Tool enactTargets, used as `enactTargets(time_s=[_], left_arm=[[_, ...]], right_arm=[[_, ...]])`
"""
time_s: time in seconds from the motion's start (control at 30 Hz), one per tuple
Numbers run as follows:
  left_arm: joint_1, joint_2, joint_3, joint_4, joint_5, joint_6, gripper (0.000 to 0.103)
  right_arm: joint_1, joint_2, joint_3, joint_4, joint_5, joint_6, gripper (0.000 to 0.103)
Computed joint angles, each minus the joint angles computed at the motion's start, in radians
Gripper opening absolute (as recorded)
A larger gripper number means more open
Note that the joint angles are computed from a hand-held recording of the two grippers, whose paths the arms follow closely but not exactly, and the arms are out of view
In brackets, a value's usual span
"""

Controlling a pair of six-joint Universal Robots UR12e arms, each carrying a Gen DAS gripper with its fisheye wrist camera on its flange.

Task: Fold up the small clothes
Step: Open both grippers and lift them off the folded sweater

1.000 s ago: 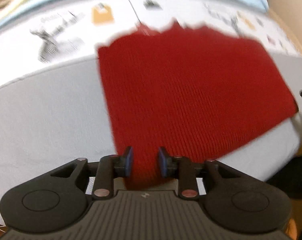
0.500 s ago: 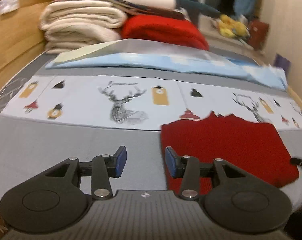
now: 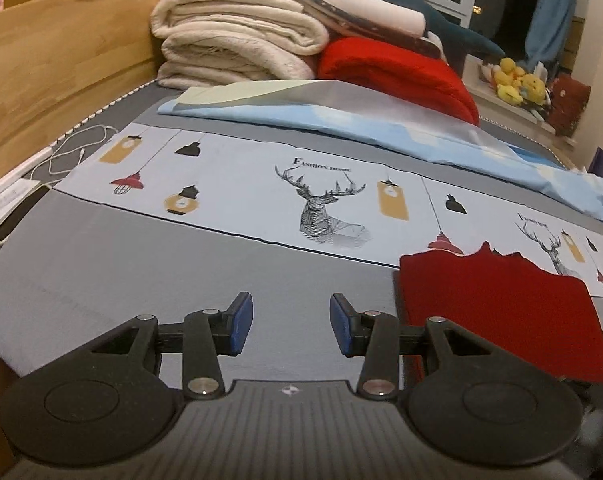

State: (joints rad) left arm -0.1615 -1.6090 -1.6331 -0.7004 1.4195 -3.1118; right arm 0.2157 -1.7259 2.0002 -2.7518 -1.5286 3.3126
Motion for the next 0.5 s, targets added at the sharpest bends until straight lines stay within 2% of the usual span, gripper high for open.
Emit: enactTargets(time_s=[0.07,0.13,0.27,0.33,0.5], left_arm=[[0.005,-0.001,0.003,-0.009,-0.003,-0.004,0.047],[0.008,-0.003,0.006,-0.015,-0.003,-0.001,0.047],[0.005,-0.011,0.013,-0.022,0.002,0.001,0.047],[0.005,-0.011,0.013,-0.023,0.002,0.001,0.047],[-0.006,-0.020,0.023,-0.030,0.015,0.016,0.047]], right_arm=[[0.026,0.023,-0.014,-0.010,0.011,-0.059,0.047],[0.047,0.044,-0.024,-0.009,0.019,-0.128,0.052],[0.074,0.075,-0.045,0.051,0.002,-0.211,0.055],[0.089,0.090,-0.060,0.088,-0.043,-0.249,0.056],[0.104,0.107,-0.074,0.111,-0.082,-0.273,0.058]])
